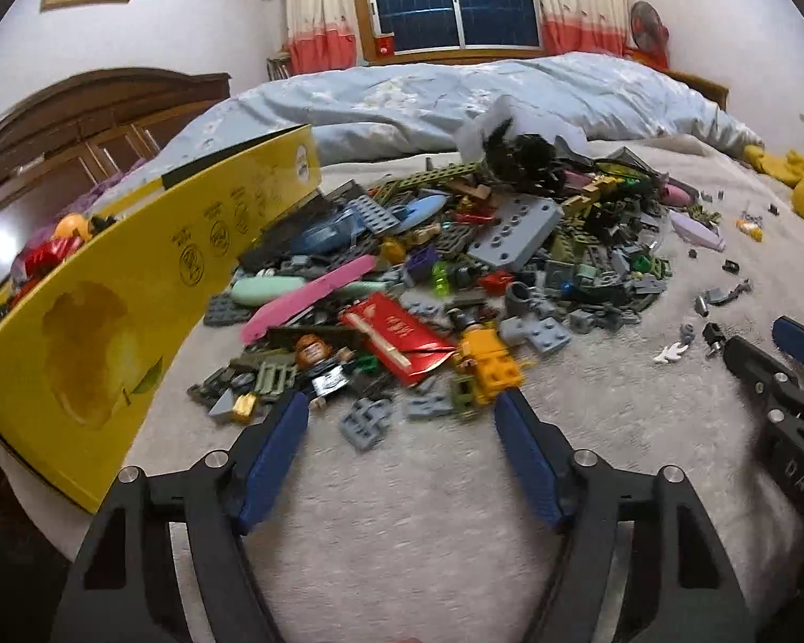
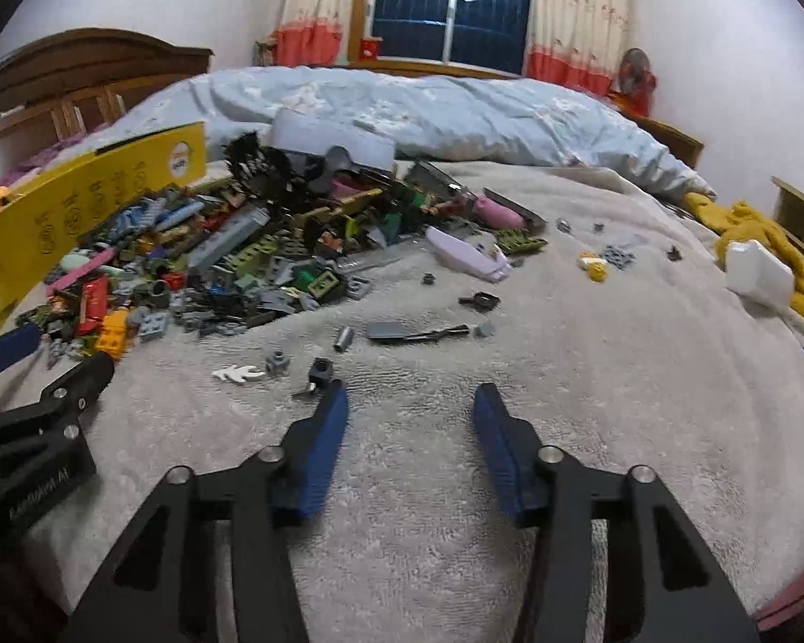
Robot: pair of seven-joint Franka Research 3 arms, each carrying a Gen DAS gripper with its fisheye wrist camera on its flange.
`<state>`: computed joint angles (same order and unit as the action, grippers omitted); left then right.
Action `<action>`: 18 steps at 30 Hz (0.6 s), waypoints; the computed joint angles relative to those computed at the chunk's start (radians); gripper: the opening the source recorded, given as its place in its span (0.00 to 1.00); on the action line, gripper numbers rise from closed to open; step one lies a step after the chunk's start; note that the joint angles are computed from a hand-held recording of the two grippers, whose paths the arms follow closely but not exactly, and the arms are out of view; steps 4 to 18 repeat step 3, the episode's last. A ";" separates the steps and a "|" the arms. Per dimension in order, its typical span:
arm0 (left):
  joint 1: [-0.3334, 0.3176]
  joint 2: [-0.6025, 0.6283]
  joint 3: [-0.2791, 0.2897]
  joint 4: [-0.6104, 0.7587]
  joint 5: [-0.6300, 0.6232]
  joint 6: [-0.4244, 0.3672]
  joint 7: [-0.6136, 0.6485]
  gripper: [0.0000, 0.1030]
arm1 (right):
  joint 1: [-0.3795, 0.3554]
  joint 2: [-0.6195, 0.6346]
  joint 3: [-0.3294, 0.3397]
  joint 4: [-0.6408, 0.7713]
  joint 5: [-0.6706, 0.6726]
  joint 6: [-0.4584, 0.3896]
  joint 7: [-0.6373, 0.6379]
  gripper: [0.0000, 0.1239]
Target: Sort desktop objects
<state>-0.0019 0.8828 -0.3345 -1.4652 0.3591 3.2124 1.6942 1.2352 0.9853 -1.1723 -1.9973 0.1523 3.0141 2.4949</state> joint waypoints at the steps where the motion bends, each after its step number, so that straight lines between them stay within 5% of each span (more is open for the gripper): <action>1: 0.021 0.003 -0.026 -0.004 -0.028 -0.001 0.040 0.64 | 0.003 0.009 -0.003 -0.001 -0.005 0.012 -0.004 0.31; 3: -0.004 0.003 0.020 -0.002 -0.001 0.025 -0.004 0.45 | 0.019 0.050 -0.020 0.002 -0.005 0.023 -0.013 0.25; 18: -0.004 0.003 0.020 -0.002 -0.001 0.025 -0.004 0.45 | 0.019 0.050 -0.020 0.002 -0.005 0.023 -0.013 0.25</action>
